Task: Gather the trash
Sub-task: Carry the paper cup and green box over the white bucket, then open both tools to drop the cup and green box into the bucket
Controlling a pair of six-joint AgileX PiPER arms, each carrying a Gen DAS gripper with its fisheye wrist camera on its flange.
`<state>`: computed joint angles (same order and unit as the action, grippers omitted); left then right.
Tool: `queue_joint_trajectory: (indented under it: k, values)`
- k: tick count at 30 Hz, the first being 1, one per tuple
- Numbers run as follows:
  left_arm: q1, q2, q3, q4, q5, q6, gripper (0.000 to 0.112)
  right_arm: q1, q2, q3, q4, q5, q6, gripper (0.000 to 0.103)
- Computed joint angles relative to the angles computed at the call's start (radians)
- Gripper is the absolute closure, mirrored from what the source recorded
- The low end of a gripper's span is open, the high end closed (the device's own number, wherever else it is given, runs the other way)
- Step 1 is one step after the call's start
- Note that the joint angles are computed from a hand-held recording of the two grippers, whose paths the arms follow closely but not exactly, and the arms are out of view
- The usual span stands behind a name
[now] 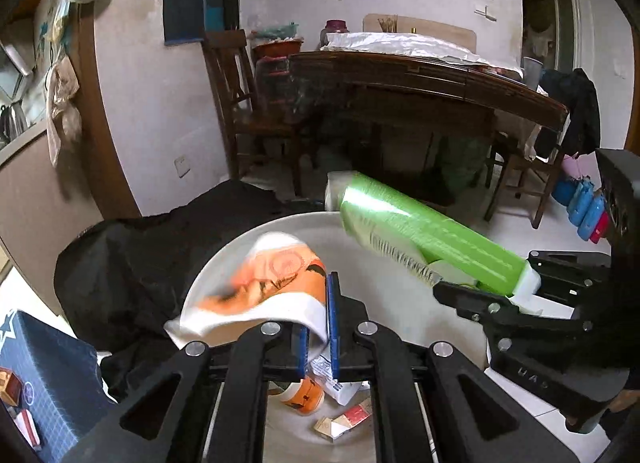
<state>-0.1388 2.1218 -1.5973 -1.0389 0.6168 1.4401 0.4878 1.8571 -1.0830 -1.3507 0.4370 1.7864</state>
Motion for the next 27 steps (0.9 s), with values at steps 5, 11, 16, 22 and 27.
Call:
queue_joint_trajectory:
  k: [5, 11, 16, 22, 27]
  values:
    - [0.006, -0.016, 0.029, -0.051, 0.002, 0.065, 0.077, -0.007, 0.002, 0.003, -0.027, -0.006, 0.03, 0.078]
    - [0.0, -0.035, 0.054, -0.057, -0.02, 0.088, 0.077, -0.021, -0.004, 0.011, -0.049, -0.022, 0.064, 0.078]
    - [0.007, -0.042, 0.055, -0.062, -0.009, 0.084, 0.077, -0.027, -0.011, 0.014, -0.046, -0.032, 0.063, 0.078]
    - [0.03, -0.057, 0.079, -0.086, 0.007, 0.131, 0.077, -0.04, -0.019, 0.026, -0.062, -0.069, 0.079, 0.078]
    - [0.044, -0.058, 0.082, -0.087, 0.013, 0.134, 0.077, -0.059, -0.025, 0.033, -0.085, -0.123, 0.097, 0.078]
